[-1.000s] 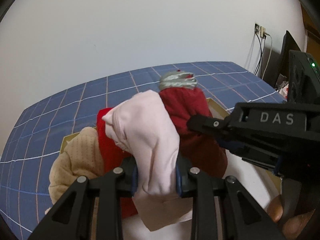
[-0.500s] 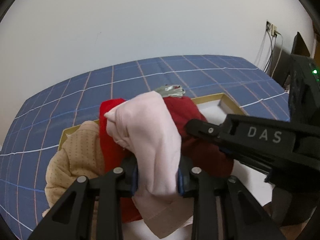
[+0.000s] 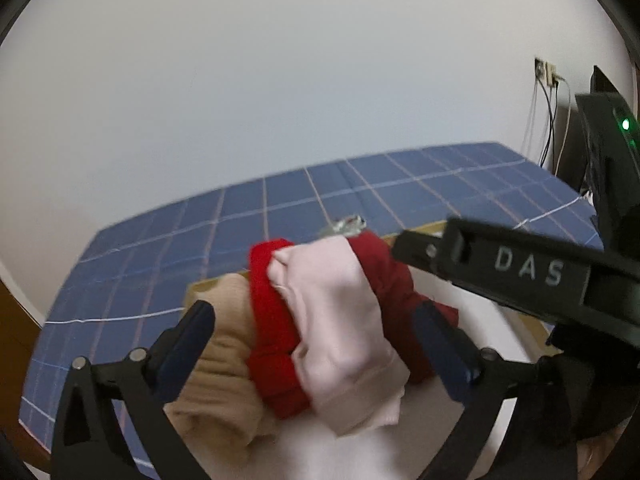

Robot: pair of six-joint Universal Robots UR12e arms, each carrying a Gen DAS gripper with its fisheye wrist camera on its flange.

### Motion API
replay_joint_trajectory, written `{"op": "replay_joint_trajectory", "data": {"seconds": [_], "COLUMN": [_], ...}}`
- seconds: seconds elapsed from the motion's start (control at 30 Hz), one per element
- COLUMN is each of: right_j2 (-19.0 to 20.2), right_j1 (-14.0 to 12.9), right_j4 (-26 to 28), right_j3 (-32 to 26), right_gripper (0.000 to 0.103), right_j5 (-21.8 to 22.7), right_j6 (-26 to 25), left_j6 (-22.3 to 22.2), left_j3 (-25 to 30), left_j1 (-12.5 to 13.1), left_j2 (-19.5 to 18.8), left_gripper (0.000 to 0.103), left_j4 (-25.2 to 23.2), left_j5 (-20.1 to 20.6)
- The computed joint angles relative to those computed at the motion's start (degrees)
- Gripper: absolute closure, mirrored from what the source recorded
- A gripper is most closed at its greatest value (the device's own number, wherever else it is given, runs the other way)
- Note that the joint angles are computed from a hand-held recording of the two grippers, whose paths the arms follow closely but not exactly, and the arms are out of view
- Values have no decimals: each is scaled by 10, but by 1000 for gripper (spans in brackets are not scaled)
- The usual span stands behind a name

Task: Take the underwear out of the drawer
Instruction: 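Lower both items into the tray and open both grippers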

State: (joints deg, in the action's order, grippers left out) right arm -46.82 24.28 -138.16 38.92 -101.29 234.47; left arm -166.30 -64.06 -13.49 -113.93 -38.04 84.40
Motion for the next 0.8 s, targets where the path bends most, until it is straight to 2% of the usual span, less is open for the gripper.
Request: {"op": "replay_joint_trajectory", "data": {"seconds": [0.23, 0.47, 0.63, 0.8], "right_j2": [-26, -44, -58, -70], "right_j1": [25, 44, 57, 69], "right_j4": [8, -4, -12, -23], "right_j3": [33, 62, 84, 106], "right_gripper": [38, 38, 38, 37], "right_j5": [-75, -117, -130, -143], "right_j6": [-54, -92, -109, -117], "left_j6": [-24, -44, -48, -44], "left_j3": [-59, -109, -139, -161], "left_j1": [9, 17, 18, 19], "left_j2": [40, 73, 93, 107], "left_gripper": [1, 1, 1, 1], "left_j4": [31, 45, 62, 56], "left_j5": [-15, -15, -14, -15]}}
